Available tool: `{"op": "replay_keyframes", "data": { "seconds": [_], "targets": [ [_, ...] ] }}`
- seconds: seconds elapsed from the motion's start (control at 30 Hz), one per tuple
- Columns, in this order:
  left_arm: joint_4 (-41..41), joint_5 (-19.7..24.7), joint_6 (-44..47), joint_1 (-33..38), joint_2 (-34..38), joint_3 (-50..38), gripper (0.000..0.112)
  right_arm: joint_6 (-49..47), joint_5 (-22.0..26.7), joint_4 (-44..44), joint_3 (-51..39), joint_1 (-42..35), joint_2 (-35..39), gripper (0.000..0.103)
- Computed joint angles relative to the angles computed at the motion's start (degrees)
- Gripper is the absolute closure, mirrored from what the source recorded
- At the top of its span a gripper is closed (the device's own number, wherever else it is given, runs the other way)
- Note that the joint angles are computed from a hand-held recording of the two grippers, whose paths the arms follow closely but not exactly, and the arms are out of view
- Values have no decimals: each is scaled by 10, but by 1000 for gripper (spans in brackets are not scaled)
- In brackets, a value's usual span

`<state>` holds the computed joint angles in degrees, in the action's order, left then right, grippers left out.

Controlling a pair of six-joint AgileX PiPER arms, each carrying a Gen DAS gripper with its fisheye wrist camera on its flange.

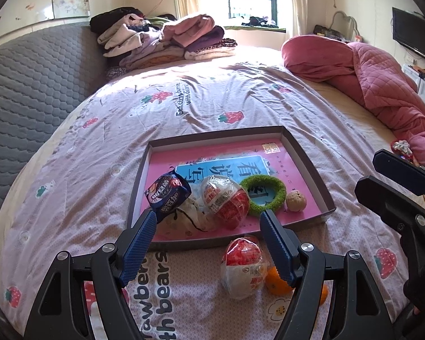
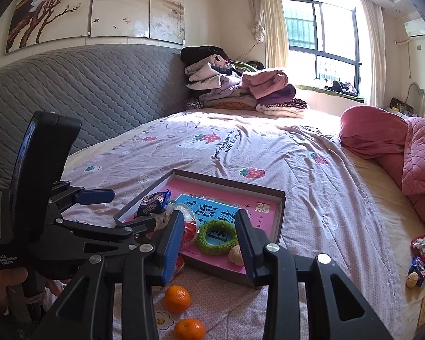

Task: Organize objects
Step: 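Withdraw the open left tool toward the second wrapped egg toy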

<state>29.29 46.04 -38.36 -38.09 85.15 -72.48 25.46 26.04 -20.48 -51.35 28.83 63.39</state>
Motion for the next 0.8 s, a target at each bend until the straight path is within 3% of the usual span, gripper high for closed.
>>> {"op": "replay_keyframes", "data": {
  "seconds": [0.8],
  "targets": [
    [7, -5, -12, -12, -25, 49, 36, 128, 34, -101, 64, 87, -30, 65]
  ]
}}
